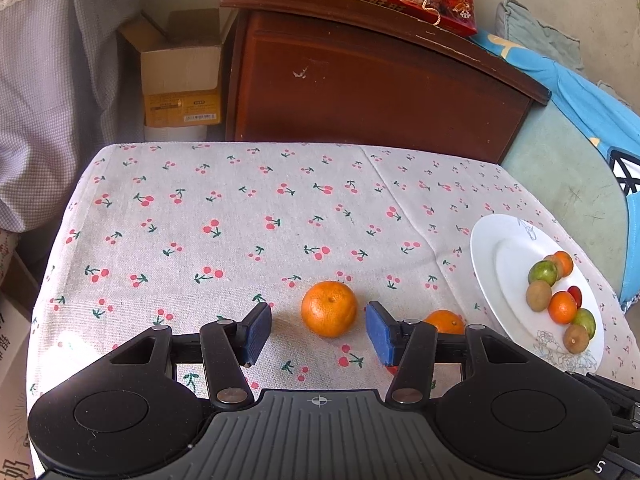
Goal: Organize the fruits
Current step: 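Move both open tools back toward the remaining tangerines, then grasp a tangerine with the right tool while the left grasps another tangerine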
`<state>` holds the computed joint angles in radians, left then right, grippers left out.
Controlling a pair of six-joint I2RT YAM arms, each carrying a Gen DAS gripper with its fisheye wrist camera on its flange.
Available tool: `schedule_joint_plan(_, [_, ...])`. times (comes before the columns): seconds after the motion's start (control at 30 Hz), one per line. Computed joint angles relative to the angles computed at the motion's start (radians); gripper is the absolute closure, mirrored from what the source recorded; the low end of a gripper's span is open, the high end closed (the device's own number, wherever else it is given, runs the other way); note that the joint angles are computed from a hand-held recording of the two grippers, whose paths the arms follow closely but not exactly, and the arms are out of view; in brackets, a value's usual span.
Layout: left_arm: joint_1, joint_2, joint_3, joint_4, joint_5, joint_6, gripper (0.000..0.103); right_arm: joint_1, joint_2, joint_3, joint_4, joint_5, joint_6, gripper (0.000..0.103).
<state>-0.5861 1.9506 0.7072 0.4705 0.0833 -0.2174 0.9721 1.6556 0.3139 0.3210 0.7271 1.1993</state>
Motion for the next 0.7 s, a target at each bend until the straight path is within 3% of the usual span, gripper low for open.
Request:
schedule_joint_plan(0.4, [-0.033, 0.046, -0.004, 0.094, -0.062, 0.039, 0.053, -0.025, 0.073, 0.04, 0.031, 0.005, -0.077, 0.057])
schedule_joint_plan(0.6, [-0.056, 0.053, -0.014, 0.119, -0.114, 0.083, 0.059, -0.023, 0.097, 0.062, 0.023, 0.017, -0.097, 0.056])
schedule_joint_plan(0.7, [-0.055, 0.054, -0.021, 0.131, -0.11, 0.09, 0.067, -0.021, 0.099, 0.066, 0.02, 0.019, -0.102, 0.057])
